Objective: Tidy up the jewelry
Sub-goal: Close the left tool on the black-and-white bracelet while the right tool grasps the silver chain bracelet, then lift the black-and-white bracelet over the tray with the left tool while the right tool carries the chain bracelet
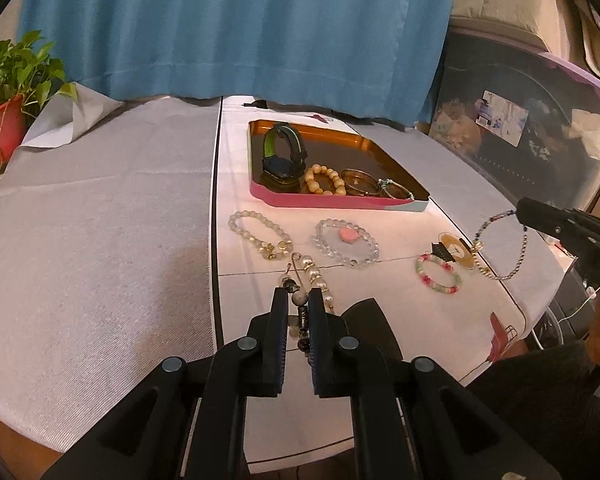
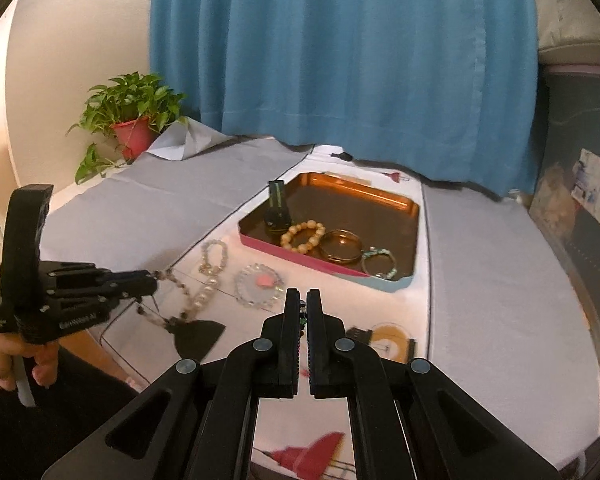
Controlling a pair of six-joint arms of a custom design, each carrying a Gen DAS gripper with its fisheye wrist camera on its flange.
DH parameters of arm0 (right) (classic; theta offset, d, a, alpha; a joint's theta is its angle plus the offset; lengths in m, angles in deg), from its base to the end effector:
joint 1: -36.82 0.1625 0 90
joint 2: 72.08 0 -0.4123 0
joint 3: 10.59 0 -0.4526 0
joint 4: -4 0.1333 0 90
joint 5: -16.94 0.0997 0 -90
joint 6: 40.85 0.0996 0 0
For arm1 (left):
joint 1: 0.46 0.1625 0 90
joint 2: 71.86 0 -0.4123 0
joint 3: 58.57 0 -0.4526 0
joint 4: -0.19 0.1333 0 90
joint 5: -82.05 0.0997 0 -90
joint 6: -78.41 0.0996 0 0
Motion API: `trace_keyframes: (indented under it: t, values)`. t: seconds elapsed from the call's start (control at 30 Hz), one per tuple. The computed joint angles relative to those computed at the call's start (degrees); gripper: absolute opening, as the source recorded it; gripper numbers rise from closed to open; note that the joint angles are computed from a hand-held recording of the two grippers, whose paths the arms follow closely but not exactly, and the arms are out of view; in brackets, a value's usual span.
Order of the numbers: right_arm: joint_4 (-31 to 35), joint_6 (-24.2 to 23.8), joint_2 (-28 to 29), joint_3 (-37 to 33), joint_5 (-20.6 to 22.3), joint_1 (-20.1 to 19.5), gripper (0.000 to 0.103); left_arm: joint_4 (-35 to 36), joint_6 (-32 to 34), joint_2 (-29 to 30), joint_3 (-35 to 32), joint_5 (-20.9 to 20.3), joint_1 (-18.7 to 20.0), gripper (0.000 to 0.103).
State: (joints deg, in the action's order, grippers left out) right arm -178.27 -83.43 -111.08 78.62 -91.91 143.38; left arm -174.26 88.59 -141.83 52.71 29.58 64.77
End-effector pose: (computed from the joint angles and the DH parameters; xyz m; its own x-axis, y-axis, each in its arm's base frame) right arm 0.3099 -0.6874 0.0710 -0.5702 -0.5274 0.6299 -0.8113 0.4819 -0.3310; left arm -0.0786 -0.6333 0.2616 -0.8265 0.0719 -0.5584 0.4590 0.6602 -0.5945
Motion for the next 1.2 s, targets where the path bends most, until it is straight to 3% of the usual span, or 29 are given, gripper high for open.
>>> trace_keyframes:
  t: [0.33,0.47,0.63,0.7,0.87,0.93,0.97,1.03,1.07,1.1,1.2]
  values:
    - [0.00,2.27,-0.79,1.90,-2.62,-3.77,0.003,0.99,1.16,1.05,-0.72,2.55,-0.06,0.008]
    - [1.78,4.36,-0.09,2.41,-3.95,-5.59,0.003,6.36,-0.09,3.36,-2.63,7.53,0.05,0.009]
    - [3.20,4.50,0.44,1.80,-4.88,-6.77,0.005,7.05,-1.59,3.70,-4.06,5.92,1.19,0.010]
    - [2.61,4.09,-0.14,2.49,-2.91,-7.33,0.005,6.77,-1.60,4.10,-4.49,6.03,1.23,0.011]
    - [1.68,2.22,0.48,2.13,-3.29,-7.14,0.007,4.93,1.05,5.68,-5.14,7.53,0.81,0.022]
    - [0.20,0.41,1.42,1.60,-4.02,-6.87,0.007,1.57,5.84,7.63,-5.46,11.30,0.08,0.040]
    - [-0.38,-0.39,1.72,1.49,-4.23,-6.82,0.007,1.75,5.11,7.73,-5.75,12.05,0.08,0.042]
    - [-1.48,-1.78,2.42,1.05,-4.91,-6.62,0.006,5.17,0.81,6.65,-6.52,9.83,1.04,0.035]
    - [-1.50,-2.04,2.62,0.82,-5.17,-6.54,0.006,5.32,1.45,6.72,-6.60,10.71,0.92,0.029]
    - [-1.55,-2.24,2.71,0.74,-5.39,-6.47,0.005,6.39,1.10,6.26,-6.58,9.80,1.04,0.011]
    - [-1.57,-1.97,2.76,0.70,-5.85,-6.32,0.004,7.89,-0.25,5.58,-6.26,9.12,1.01,0.005]
